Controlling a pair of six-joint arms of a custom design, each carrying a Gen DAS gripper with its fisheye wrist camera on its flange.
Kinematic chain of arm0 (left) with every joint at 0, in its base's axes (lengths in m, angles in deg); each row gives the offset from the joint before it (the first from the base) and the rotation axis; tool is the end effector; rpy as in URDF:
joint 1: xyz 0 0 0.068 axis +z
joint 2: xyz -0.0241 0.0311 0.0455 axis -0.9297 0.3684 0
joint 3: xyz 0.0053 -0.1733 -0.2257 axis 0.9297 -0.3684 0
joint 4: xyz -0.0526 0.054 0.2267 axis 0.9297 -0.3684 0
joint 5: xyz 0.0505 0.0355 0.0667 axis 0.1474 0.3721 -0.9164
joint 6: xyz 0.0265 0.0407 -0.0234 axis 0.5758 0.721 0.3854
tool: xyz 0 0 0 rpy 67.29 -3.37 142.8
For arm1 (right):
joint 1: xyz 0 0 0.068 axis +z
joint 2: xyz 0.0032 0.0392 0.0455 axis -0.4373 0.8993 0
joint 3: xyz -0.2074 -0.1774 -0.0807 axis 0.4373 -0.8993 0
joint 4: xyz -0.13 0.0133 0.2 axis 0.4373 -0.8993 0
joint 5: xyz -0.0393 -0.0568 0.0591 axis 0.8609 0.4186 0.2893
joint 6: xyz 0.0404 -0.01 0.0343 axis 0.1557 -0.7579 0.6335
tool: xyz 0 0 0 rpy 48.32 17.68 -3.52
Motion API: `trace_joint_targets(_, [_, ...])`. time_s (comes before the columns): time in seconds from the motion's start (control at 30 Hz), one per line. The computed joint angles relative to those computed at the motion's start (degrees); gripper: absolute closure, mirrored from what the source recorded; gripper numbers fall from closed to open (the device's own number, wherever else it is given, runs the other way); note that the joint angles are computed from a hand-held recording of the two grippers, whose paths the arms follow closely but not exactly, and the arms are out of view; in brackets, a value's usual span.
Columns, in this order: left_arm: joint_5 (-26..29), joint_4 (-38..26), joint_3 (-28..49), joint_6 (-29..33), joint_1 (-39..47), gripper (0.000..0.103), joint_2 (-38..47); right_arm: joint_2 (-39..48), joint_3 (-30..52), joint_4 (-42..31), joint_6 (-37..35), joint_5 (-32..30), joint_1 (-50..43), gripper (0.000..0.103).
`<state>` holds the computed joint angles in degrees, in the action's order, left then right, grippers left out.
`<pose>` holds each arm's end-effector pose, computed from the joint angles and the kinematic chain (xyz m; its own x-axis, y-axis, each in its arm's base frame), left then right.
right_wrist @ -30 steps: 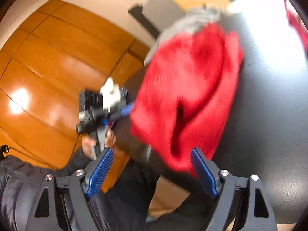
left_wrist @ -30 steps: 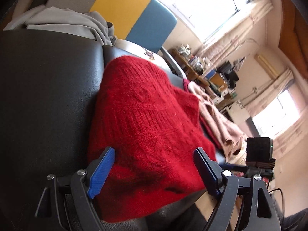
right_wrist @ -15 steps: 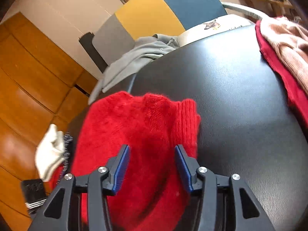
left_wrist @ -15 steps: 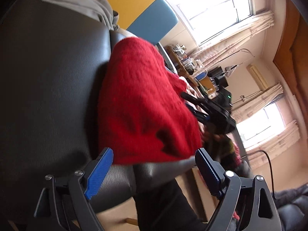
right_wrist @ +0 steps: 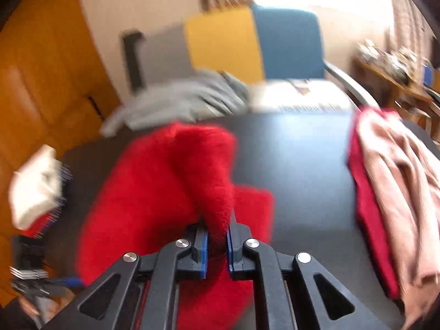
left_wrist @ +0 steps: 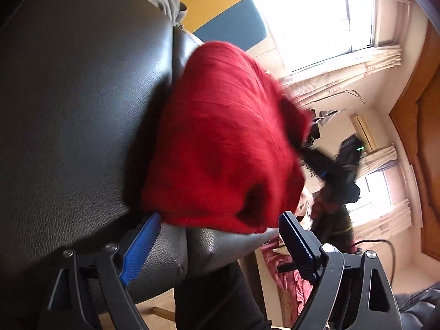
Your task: Fold clothes
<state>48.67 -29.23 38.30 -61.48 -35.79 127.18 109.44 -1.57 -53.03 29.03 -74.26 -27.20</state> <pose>0.1492 0.0573 0.2612 -0.8844 -0.3443 -0.3150 0.0962 0.5260 -0.8451 0.3160 0.0084 0.3322 -0.7486 -0.2324 -0.6209 -0.4386 0.8759 0.2009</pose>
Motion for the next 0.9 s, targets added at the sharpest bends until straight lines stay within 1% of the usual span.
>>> trace_joint_targets(0.03, [-0.04, -0.92, 0.1, 0.94, 0.52, 0.016, 0.05, 1.18, -1.63, 0.54, -0.34, 1.91, -0.36, 0.095])
trace_joint_targets(0.13, [-0.07, -4.13, 0.87, 3.69, 2.98, 0.016, 0.41, 3.67, -7.05, 4.12, 1.18, 1.05, -2.48, 0.094])
trace_joint_targets(0.17, [0.06, -5.08, 1.18, 4.47, 4.13, 0.016, 0.69, 4.64, -8.35, 5.17, 1.88, 0.11, -3.43, 0.094])
trace_joint_targets(0.2, [0.18, -6.03, 1.5, 5.24, 5.28, 0.016, 0.97, 5.21, -8.71, 5.75, 3.19, -2.95, -5.1, 0.093])
trace_joint_targets(0.27, [0.24, -5.07, 2.45, 3.42, 6.54, 0.016, 0.44, 5.41, -9.48, 6.48, 4.08, -5.14, -6.41, 0.092])
trace_joint_targets(0.3, [0.58, -3.52, 3.19, 1.1, 6.6, 0.016, -0.03, 5.47, -9.92, 6.76, 4.03, -6.02, -7.21, 0.087])
trace_joint_targets(0.37, [2.57, 0.5, 5.11, -4.89, 5.06, 0.015, -0.7, 6.19, -8.98, 5.04, 3.46, -8.5, -10.01, 0.079])
trace_joint_targets(0.4, [3.12, 3.55, 5.92, -8.82, 3.56, 0.015, -1.25, 6.46, -8.53, 4.21, 3.15, -9.56, -11.27, 0.076])
trace_joint_targets(0.47, [1.79, 12.51, 6.91, -18.6, -2.48, 0.015, -3.27, 5.55, -8.64, 3.22, 2.46, -10.57, -12.94, 0.075])
trace_joint_targets(0.5, [0.44, 16.13, 7.07, -22.09, -5.84, 0.015, -3.94, 4.03, -9.03, 2.32, 1.48, -10.84, -13.94, 0.075])
trace_joint_targets(0.57, [-2.61, 21.83, 8.01, -27.2, -12.3, 0.015, -4.28, 0.45, -10.78, 3.23, 0.73, -9.75, -14.47, 0.075])
trace_joint_targets(0.6, [-3.77, 23.38, 8.6, -28.0, -14.61, 0.015, -3.78, -3.19, -12.05, 2.85, -1.2, -9.9, -15.31, 0.075])
trace_joint_targets(0.67, [-6.29, 26.95, 8.78, -30.44, -19.19, 0.015, -3.06, -7.28, -12.34, -1.01, -6.09, -13.42, -16.65, 0.073])
trace_joint_targets(0.77, [-8.6, 29.46, 9.43, -33.14, -23.01, 0.014, -2.19, -11.82, -12.36, -7.64, -14.38, -17.42, -16.55, 0.073])
trace_joint_targets(0.83, [-9.71, 30.88, 9.77, -34.53, -24.73, 0.013, -1.55, -14.52, -13.06, -12.55, -19.98, -18.5, -14.08, 0.073])
trace_joint_targets(0.9, [-9.58, 31.99, 9.66, -35.55, -25.39, 0.012, -0.81, -16.83, -15.56, -15.35, -23.93, -17.11, -10.82, 0.073])
